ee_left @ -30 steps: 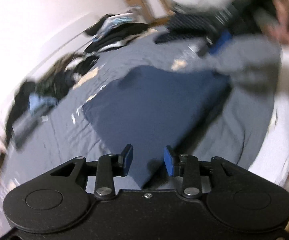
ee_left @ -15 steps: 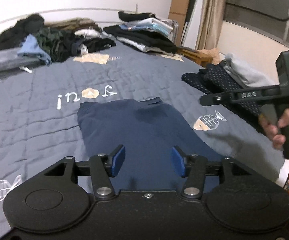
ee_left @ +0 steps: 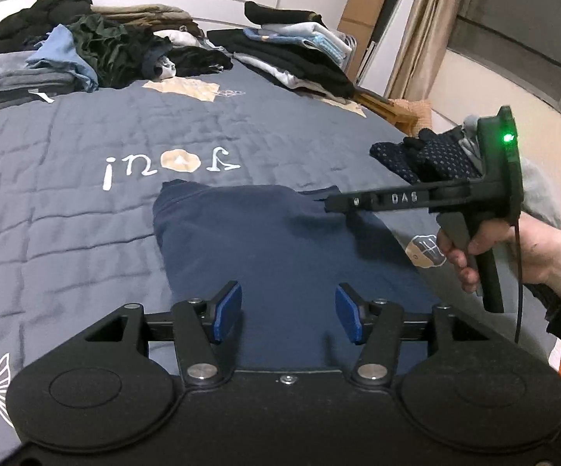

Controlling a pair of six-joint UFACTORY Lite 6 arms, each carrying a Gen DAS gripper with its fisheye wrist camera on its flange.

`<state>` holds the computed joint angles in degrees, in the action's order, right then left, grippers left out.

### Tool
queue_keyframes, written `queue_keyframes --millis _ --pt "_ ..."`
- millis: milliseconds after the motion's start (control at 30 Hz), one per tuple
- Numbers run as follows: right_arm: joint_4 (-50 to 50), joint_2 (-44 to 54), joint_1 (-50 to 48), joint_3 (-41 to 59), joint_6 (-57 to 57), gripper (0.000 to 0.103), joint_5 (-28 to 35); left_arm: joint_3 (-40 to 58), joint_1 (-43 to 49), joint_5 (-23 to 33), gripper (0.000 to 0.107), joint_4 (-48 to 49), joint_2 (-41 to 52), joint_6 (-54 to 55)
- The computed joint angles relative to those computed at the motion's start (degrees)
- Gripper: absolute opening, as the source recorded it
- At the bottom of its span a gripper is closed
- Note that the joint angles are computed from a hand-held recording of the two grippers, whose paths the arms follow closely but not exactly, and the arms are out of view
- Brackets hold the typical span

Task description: Fold clothes

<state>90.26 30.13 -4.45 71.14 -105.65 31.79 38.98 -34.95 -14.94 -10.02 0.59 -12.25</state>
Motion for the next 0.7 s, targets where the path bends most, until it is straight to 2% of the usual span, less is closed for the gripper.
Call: queue_keyframes --millis 100,267,333,500,700 --pt "1.9 -1.8 1.4 -3.0 -6.5 0.056 -1.2 -0.6 1.7 -0.5 0.056 4.1 0.2 -4.6" --pt "3.6 -5.3 3.8 -7.7 -15.9 0.056 -2.2 -0.8 1.5 -0.3 0.057 1.8 -0.2 -2.8" --pt "3.0 -6.1 4.0 -8.4 -16.4 0.056 -2.2 -0.9 1.0 -0.4 0.059 -0.7 -0.5 -0.2" --pt "-7.5 -5.6 1.5 -5.1 -1.6 0.056 4.2 -0.6 0.3 -0.6 0.062 -4.5 -0.1 3.6" --pt "-13.6 2.9 -3.3 5.5 19.1 0.056 11.5 -0.7 -0.2 -0.8 0.063 -6.3 -0.1 5.9"
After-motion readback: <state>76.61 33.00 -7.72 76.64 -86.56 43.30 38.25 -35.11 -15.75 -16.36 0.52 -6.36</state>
